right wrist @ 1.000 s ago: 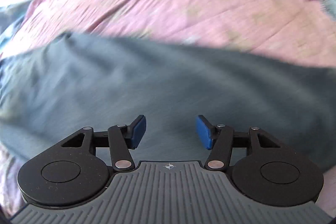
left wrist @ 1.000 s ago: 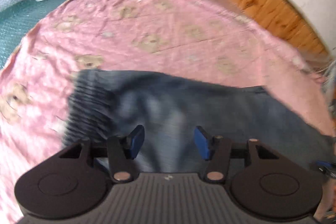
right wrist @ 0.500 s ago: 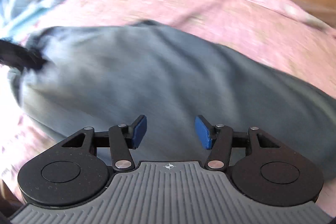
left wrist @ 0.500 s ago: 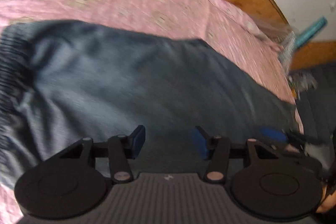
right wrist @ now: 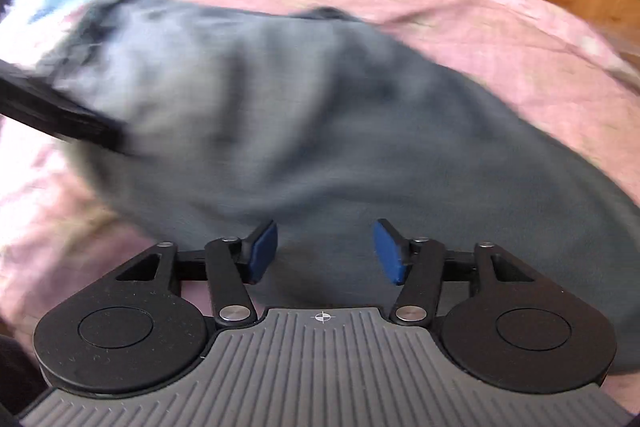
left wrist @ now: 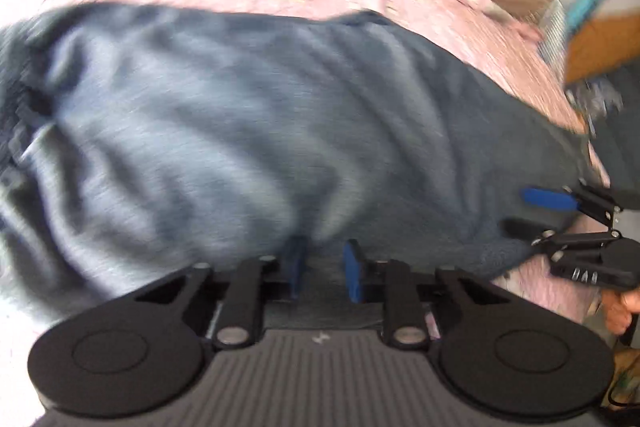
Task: Fold clothes
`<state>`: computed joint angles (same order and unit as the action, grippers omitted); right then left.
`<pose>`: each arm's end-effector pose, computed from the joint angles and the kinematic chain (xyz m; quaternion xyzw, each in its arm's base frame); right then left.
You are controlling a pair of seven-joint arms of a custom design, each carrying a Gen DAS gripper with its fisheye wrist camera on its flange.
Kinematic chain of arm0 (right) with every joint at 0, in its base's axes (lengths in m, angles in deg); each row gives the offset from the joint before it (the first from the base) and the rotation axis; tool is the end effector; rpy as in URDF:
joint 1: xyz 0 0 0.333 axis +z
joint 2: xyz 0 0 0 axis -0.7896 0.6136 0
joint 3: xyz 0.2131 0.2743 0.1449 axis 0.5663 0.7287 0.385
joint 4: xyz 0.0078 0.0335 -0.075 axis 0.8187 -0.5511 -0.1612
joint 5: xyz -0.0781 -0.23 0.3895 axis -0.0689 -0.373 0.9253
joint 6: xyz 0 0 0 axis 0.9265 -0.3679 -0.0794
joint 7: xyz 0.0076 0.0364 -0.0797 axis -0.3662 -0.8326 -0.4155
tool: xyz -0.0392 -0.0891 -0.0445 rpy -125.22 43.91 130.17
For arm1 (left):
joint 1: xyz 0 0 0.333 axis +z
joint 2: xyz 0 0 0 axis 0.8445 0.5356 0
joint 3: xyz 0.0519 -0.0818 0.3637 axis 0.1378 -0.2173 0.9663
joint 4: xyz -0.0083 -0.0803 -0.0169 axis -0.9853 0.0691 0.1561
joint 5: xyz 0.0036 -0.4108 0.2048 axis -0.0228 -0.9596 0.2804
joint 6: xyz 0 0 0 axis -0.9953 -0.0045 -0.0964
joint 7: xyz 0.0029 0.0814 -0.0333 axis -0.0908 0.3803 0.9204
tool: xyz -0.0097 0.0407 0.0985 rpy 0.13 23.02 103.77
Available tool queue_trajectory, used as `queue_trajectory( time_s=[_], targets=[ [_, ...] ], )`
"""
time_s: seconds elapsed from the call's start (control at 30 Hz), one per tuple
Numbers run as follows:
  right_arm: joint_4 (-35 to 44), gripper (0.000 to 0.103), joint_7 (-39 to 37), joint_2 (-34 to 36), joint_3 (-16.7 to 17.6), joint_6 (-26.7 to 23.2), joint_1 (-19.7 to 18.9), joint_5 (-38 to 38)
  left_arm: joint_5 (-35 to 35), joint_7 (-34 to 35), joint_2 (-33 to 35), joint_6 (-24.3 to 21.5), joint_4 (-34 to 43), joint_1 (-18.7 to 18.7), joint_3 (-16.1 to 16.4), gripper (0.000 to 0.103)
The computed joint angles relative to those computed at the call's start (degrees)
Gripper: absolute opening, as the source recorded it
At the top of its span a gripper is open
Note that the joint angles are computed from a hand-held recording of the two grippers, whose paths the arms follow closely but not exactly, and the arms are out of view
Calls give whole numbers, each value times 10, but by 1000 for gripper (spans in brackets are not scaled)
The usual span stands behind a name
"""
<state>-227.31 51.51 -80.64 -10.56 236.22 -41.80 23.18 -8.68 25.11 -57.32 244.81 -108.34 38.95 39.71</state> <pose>0.5195 0.0779 0.4463 -0.9179 0.2820 -0.1321 0.2460 0.3319 -0.1041 0.4159 -0.8228 0.4903 -0.2773 0.0758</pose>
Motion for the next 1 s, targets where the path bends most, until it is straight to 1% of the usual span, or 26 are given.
queue_trajectory(
  time_s=[0.03, 0.07, 0.1, 0.17, 0.2, 0.23, 0.27, 0.3, 0.33, 0.4, 0.5, 0.53, 0.57, 0.6, 0.63, 0.67, 0.7, 0.73, 0.77, 0.8, 0.83, 0.9, 1.0],
  targets=[
    [20, 58, 34, 27, 2, 12, -21, -39, -5, -5, -13, -10, -6, 4, 3, 7],
    [40, 61, 67, 53, -2, 19, -41, -73, -8, -10, -26, -20, -12, 8, 5, 4],
    [66, 70, 84, 77, -16, 8, -56, -76, -11, -15, -38, -30, -17, 12, 5, 4],
    [130, 69, 147, 124, -40, -31, -88, -93, -16, -27, -53, -62, -13, 17, 0, 4],
    [164, 67, 157, 145, -50, -58, -103, -90, -14, -35, -52, -89, -1, 22, -10, 4],
    [198, 57, 162, 166, -59, -80, -117, -82, -9, -45, -45, -116, 16, 29, -25, 7],
    [229, 54, 149, 185, -64, -84, -131, -59, -2, -61, -36, -138, 35, 37, -43, 22],
    [261, 55, 138, 204, -67, -88, -145, -36, 8, -80, -24, -150, 54, 45, -62, 31],
    [295, 58, 130, 225, -69, -94, -160, -14, 20, -102, -7, -152, 75, 53, -81, 44],
    [369, 61, 123, 271, -71, -103, -191, 24, 45, -149, 38, -145, 124, 67, -112, 45],
    [478, 65, 138, 361, -73, -73, -223, 24, 74, -217, 140, -105, 214, 75, -141, 46],
    [511, 65, 134, 387, -69, -83, -237, 18, 82, -227, 183, -92, 250, 72, -144, 47],
    [534, 65, 115, 402, -59, -117, -256, 17, 90, -233, 226, -82, 290, 67, -148, 48],
    [560, 62, 98, 418, -51, -152, -272, 15, 98, -234, 270, -78, 333, 63, -151, 48],
    [588, 50, 82, 435, -45, -188, -286, 12, 104, -230, 315, -77, 379, 58, -153, 49],
    [618, 29, 68, 454, -40, -225, -299, 8, 107, -222, 359, -77, 425, 51, -156, 49],
    [651, 22, 54, 475, -35, -263, -312, 4, 109, -211, 400, -79, 468, 45, -159, 49],
    [677, 19, 41, 490, -16, -292, -333, -4, 109, -197, 436, -80, 508, 39, -164, 49],
    [683, 18, 12, 488, -16, -312, -339, 21, 109, -182, 473, -84, 549, 33, -169, 51],
    [690, 17, -1, 487, -9, -333, -348, 34, 108, -165, 509, -90, 592, 28, -174, 52],
    [697, 16, -4, 488, -8, -347, -351, 41, 109, -146, 546, -99, 637, 23, -179, 54],
    [712, 13, -3, 492, -7, -371, -356, 49, 116, -105, 618, -131, 731, 11, -186, 54],
    [752, 11, 60, 526, -29, -381, -345, 17, 122, -51, 711, -174, 852, -7, -186, 56]
  ],
)
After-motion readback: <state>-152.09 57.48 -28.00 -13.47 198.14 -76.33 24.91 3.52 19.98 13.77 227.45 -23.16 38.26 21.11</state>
